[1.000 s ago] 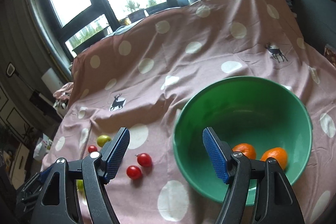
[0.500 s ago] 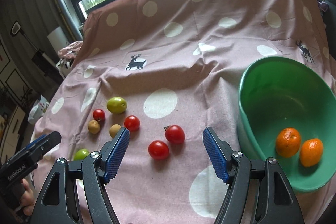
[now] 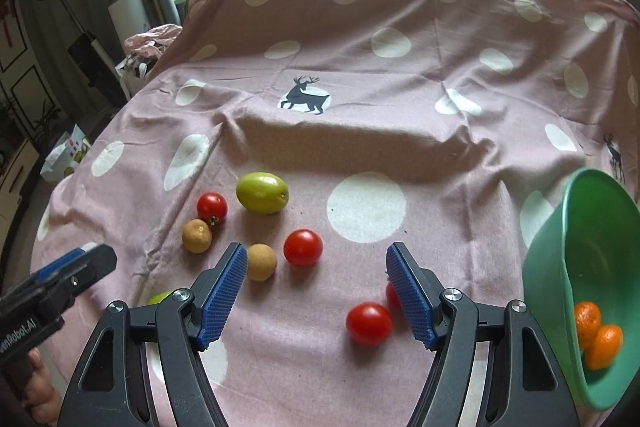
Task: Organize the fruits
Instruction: 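Reach the right tool toward the yellow-green lemon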
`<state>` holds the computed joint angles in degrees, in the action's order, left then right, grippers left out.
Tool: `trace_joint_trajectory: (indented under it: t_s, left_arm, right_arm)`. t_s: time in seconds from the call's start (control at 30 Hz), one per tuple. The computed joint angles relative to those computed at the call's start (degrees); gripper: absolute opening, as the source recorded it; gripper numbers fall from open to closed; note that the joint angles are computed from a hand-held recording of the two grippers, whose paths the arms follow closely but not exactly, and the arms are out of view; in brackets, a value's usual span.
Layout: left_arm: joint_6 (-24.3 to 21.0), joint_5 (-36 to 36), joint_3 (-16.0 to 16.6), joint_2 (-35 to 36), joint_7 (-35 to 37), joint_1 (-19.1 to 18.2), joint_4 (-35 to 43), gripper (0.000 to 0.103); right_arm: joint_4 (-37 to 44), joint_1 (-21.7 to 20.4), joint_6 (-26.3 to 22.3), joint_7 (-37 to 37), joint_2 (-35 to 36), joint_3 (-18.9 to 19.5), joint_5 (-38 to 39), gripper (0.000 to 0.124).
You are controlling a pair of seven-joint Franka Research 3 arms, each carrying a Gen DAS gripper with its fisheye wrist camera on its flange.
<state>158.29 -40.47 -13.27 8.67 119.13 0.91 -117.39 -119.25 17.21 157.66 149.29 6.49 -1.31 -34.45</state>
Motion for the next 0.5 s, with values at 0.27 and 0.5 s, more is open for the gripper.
trace_joint_trajectory:
  t_s: [0.27, 0.5]
  left_arm:
    - [0.70, 5.78, 0.22, 0.98, -4.56, -0.28, 0.47, 0.065]
    - [0.30, 7.72, -0.28, 1.68, -6.03, 0.41, 1.11, 0.065]
  right_arm:
    - [9.73, -2.94, 0.67, -19.05, 9.69, 2.42, 24.15, 0.062]
    - [18.83, 1.08, -4.55, -22.24, 16.55, -1.33, 28.65, 0.056]
